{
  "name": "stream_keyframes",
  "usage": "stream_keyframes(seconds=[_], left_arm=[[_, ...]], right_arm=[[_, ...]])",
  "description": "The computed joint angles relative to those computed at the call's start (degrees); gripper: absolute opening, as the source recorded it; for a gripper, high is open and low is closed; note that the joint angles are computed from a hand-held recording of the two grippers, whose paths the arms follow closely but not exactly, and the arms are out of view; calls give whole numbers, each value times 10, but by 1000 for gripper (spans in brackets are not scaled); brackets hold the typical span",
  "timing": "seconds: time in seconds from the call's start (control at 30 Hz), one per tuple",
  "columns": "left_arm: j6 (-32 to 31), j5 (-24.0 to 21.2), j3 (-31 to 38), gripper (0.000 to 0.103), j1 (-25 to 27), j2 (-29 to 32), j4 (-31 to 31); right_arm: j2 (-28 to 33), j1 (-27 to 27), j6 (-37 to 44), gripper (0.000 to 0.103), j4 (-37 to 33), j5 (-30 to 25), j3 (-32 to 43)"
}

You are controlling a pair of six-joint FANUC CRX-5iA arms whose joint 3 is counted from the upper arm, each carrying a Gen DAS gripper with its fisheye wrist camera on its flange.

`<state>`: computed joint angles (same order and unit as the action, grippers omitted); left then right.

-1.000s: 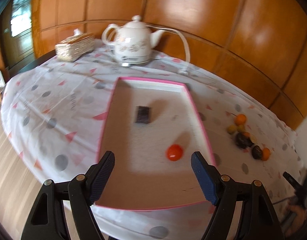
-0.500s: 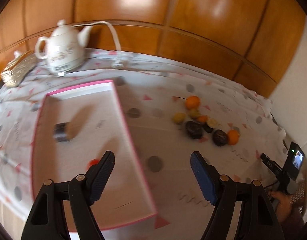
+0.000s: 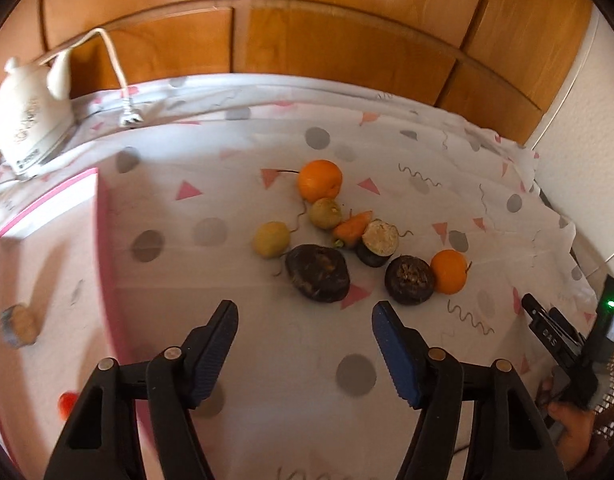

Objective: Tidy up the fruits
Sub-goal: 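Move the left tool to the dark round cake and grasp it, then carry the dark round cake into the tray beside the cylinder and release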

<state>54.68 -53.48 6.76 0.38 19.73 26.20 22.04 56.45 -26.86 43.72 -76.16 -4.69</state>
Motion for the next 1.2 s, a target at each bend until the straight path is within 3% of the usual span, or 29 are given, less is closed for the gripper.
stream_keyframes(seconds=[0.3,0.37,0.4,0.7,1.2], left_arm=[[55,-27,96,69,-33,77,-65],[58,-30,106,59,-36,87,-68],[59,-37,114,46,-37,93,-72],[28,-19,47,46,-19,54,-31],[-44,1,-97,46,39,-60,35]], right_arm=[[3,0,3,81,0,-1,4],[4,0,4,82,0,-2,5],[4,0,3,82,0,-2,5],[5,-1,7,82,0,-1,6],[7,-1,8,82,-1,-3,8]])
